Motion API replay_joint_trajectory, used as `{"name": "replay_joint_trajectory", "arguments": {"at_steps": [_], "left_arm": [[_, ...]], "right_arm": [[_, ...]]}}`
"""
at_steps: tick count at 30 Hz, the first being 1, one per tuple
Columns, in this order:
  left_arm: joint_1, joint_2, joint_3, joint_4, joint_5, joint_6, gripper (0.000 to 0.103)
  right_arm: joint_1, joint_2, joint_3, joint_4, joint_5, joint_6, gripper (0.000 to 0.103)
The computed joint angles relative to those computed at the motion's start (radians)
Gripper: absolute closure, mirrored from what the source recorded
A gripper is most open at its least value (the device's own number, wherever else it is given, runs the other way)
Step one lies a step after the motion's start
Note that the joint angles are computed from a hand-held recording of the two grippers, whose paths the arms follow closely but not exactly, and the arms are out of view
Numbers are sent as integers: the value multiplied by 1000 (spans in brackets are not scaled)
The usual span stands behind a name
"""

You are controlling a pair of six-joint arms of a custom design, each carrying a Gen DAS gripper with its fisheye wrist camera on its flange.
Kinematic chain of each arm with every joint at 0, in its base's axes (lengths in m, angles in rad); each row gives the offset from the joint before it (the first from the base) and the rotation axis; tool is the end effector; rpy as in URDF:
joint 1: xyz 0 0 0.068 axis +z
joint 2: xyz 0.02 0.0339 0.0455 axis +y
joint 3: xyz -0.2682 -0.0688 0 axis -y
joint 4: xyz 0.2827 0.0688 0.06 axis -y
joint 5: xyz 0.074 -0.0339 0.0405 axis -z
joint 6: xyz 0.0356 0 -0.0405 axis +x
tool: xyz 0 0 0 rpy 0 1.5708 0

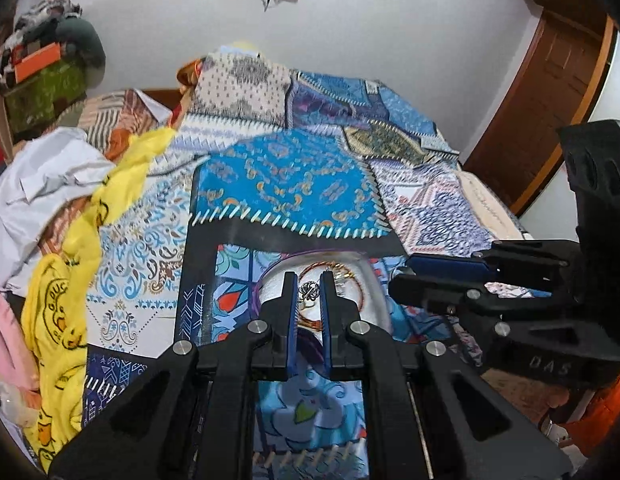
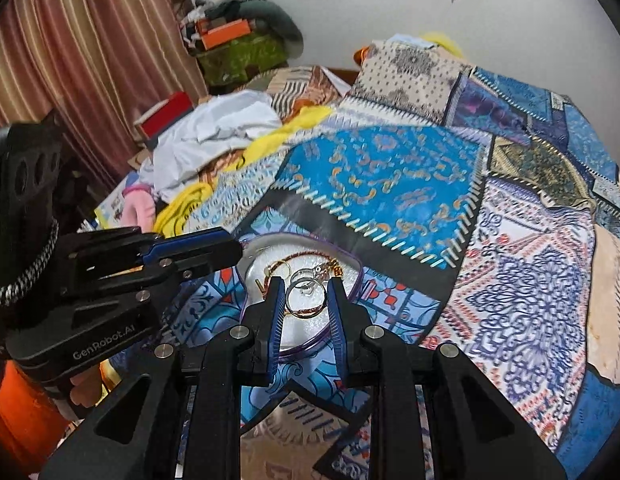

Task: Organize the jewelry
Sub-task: 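Carry the ring into the heart-shaped box and open the right gripper, then move the left gripper back to the red beaded bracelet on the quilt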

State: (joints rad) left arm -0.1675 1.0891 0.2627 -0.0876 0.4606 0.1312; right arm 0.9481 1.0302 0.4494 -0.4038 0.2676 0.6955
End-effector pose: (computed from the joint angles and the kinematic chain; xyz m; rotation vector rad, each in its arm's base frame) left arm 0.1907 -0.0483 0.1000 0.5545 2.3781 -0.5857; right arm 0.1308 0.1660 0.1483 -0.2170 2.5259 0.3277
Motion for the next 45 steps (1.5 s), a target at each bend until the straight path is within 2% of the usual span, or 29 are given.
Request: {"name": "replay_joint_trajectory", "arguments": {"at_steps": [5, 13, 19, 22, 24, 29, 35, 41, 45], "left_arm": [[13, 122, 35, 50, 23, 20, 95], [-8, 124, 45, 57, 8, 22, 95], [-2, 27, 27, 5, -37, 20, 94], [23, -52, 19, -60, -22, 32, 92], [33, -102, 13, -92, -20, 39, 89], [33, -263, 0, -207, -30, 43, 82], [-18, -418, 8, -314, -55, 17, 77], [-154, -541, 18, -379, -132, -52, 72], [-280, -584, 30, -393, -201, -116, 69]], "right_arm": [[-33, 99, 13, 57, -52, -25, 83], [-41, 191, 36, 95, -84, -40, 84], [-29, 223, 65, 72, -70, -43, 83], [-28, 238, 78, 54, -82, -44, 78], [-16, 230, 80, 42, -71, -35, 74], [14, 169, 76, -5, -27, -15, 72], [63, -6, 63, -136, 79, 30, 72], [141, -269, 66, -411, 264, 121, 72], [193, -405, 77, -598, 366, 213, 64]]}}
